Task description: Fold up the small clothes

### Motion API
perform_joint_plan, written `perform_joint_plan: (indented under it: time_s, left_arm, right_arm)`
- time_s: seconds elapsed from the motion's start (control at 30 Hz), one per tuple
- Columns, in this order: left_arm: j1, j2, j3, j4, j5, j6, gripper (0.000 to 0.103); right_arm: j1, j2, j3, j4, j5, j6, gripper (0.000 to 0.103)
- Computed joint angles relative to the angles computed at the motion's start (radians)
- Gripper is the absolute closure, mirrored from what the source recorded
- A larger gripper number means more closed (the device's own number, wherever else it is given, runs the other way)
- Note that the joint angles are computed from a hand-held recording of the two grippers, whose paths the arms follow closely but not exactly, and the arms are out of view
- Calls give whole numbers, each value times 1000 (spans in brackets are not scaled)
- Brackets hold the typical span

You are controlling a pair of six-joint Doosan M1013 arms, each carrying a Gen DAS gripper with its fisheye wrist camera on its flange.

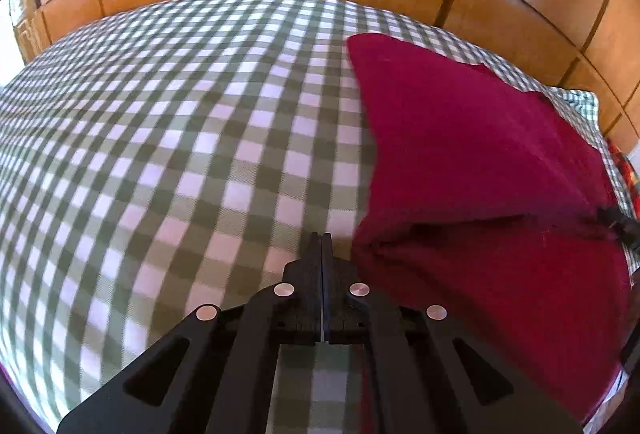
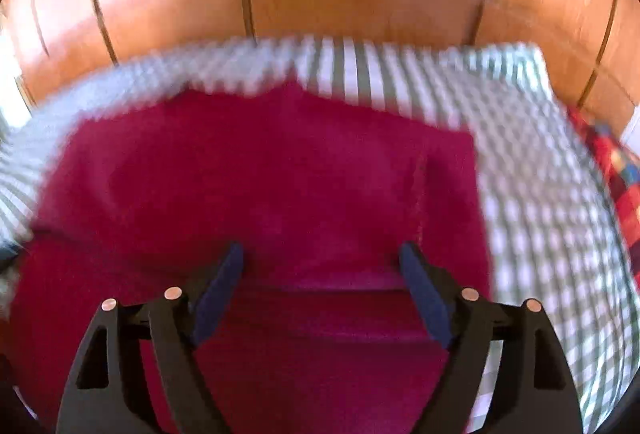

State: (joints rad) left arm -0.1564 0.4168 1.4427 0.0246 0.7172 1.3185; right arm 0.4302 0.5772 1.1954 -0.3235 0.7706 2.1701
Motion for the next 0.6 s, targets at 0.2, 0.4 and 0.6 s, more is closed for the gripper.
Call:
perform_joint_plan:
  time_s: [0.2,0.4,0.6]
  left_arm:
    - [13,-46,36,-39,7,13,103]
    - [40,-120,124,-369,-9,331,102]
    - [46,-165,191,-445,19,406,52]
  right_arm:
    - [8,-18,17,-36,0,42,18]
    - [-3,-92,106,20,-46,50,14]
    - [-22,-198,266,51,-42,101,14]
